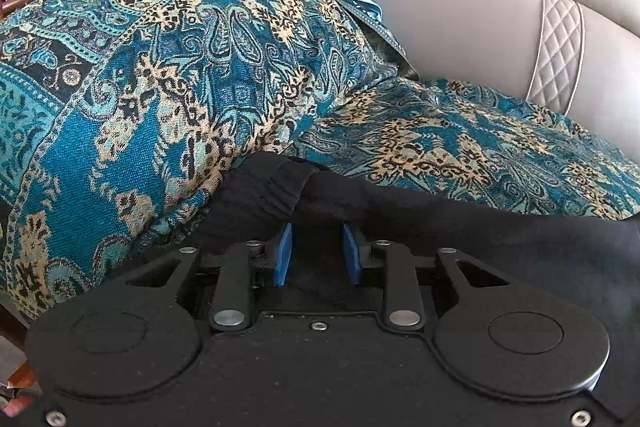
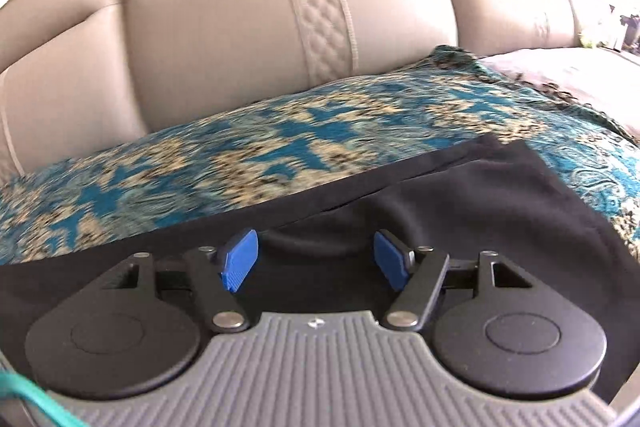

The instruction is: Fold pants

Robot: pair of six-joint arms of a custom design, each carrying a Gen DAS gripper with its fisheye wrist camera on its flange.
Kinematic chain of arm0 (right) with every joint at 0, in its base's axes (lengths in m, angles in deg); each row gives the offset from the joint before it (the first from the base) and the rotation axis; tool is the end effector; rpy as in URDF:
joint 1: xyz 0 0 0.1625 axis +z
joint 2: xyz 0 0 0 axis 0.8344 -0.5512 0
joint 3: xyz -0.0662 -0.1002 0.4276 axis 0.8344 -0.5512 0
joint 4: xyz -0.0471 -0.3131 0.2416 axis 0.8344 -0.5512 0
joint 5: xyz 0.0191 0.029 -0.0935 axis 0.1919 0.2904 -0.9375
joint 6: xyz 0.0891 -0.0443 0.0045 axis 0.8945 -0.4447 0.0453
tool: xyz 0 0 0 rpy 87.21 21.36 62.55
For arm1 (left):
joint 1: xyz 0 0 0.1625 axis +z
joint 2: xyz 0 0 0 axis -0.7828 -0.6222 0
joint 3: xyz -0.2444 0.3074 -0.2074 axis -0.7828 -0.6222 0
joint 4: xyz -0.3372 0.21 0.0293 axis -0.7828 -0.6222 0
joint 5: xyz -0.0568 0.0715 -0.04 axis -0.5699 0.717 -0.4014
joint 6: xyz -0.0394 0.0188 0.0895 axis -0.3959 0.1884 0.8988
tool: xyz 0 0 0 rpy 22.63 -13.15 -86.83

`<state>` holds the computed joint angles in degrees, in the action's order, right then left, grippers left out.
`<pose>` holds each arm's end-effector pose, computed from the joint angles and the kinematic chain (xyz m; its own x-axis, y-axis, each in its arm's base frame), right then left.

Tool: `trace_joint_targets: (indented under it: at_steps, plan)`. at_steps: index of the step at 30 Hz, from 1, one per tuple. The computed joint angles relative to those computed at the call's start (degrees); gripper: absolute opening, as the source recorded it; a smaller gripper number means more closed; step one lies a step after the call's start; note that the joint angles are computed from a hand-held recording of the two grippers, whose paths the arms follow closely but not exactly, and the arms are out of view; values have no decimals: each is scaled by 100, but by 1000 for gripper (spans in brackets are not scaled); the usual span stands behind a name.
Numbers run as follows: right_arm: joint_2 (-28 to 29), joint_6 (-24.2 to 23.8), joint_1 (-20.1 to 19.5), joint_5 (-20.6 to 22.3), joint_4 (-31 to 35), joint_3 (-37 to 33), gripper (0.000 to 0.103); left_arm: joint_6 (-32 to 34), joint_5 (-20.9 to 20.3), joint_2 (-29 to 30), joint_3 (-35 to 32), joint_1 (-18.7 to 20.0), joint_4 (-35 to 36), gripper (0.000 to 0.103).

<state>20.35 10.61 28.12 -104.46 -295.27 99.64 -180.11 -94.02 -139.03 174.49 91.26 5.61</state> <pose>0.0535 -0.4599 0.2033 -0.7851 0.1453 0.6021 -0.4256 0.5797 -0.6949 0.0080 -0.2918 0.2821 -0.5586 -0.6597 -0.5028 0.2239 0.4638 -0.8572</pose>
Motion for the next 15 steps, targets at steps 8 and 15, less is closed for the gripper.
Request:
trace_joint_targets:
  at_steps: [8,15]
  plan:
    - [-312,245,-450,52,-61,-138,81,-285,-81,268,-135,49,200,29]
    - [-325,419,-665,196,-149,-335,92,-360,-96,330,-172,62,293,29]
